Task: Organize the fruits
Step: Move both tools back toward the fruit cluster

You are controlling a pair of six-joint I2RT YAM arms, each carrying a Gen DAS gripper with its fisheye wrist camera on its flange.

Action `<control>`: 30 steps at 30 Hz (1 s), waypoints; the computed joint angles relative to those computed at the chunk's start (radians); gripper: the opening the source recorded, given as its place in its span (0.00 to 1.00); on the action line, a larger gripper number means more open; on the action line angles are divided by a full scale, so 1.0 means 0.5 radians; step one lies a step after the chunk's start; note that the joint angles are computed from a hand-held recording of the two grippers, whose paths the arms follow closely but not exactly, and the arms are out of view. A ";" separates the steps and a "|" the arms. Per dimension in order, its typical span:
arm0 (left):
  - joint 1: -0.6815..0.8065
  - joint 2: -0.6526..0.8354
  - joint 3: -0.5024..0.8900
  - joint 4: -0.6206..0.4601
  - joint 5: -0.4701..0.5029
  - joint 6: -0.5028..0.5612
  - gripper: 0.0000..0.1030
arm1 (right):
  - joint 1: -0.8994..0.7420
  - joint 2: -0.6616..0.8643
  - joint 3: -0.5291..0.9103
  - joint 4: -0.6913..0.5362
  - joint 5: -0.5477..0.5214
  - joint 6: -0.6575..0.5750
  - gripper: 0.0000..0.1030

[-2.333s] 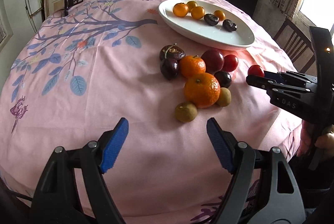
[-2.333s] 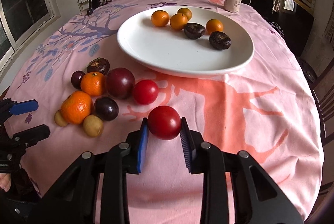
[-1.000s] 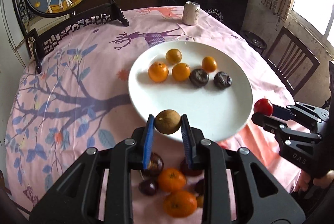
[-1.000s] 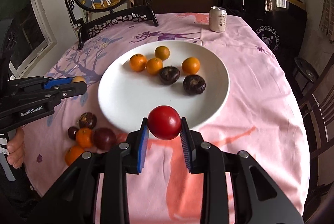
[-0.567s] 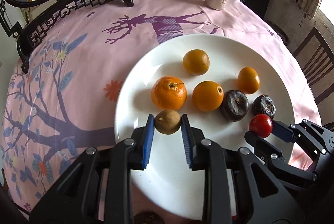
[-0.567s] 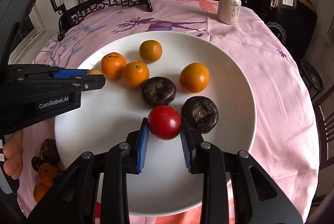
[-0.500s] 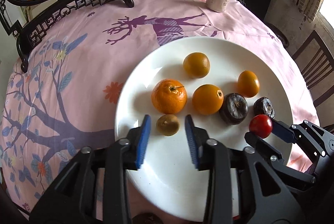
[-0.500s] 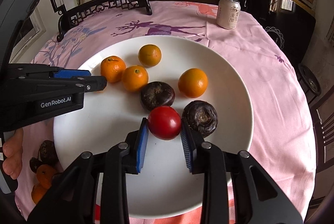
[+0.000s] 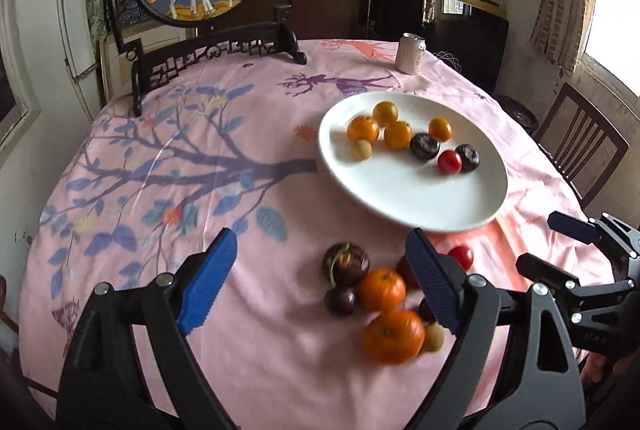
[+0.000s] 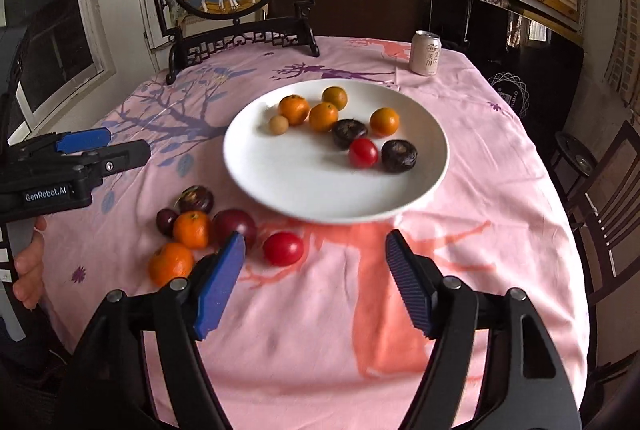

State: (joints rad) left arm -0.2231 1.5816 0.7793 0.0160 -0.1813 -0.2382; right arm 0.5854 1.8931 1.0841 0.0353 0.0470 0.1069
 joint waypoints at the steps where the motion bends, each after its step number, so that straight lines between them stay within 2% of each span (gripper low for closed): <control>1: 0.006 -0.035 -0.080 0.023 0.011 -0.010 0.85 | 0.030 -0.020 -0.036 0.004 -0.008 0.017 0.71; 8: 0.065 -0.240 -0.490 0.118 0.112 -0.076 0.85 | 0.192 0.090 -0.028 0.036 -0.014 0.043 0.71; 9: 0.076 -0.268 -0.521 0.121 0.125 -0.081 0.85 | 0.200 0.116 -0.020 0.059 -0.029 0.057 0.69; 12: 0.114 -0.357 -0.617 0.138 0.153 -0.071 0.85 | 0.214 0.219 0.079 0.017 -0.068 0.061 0.40; 18: 0.159 -0.466 -0.712 0.170 0.240 -0.040 0.85 | 0.180 0.438 0.328 -0.105 -0.170 0.125 0.40; 20: 0.137 -0.442 -0.701 0.182 0.265 -0.028 0.85 | 0.163 0.502 0.409 -0.147 -0.251 0.135 0.38; 21: 0.120 -0.411 -0.688 0.189 0.265 -0.028 0.85 | 0.158 0.515 0.428 -0.154 -0.296 0.131 0.28; 24: 0.069 -0.262 -0.608 0.209 0.292 -0.037 0.85 | 0.177 0.473 0.402 -0.157 -0.239 0.115 0.28; 30: -0.007 0.035 -0.434 0.228 0.371 -0.055 0.85 | 0.141 0.217 0.068 -0.071 -0.106 0.092 0.26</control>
State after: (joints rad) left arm -0.2266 1.5993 0.5624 0.1301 0.0039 -0.2657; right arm 0.6559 2.0014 1.1184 -0.0004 -0.0062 0.1531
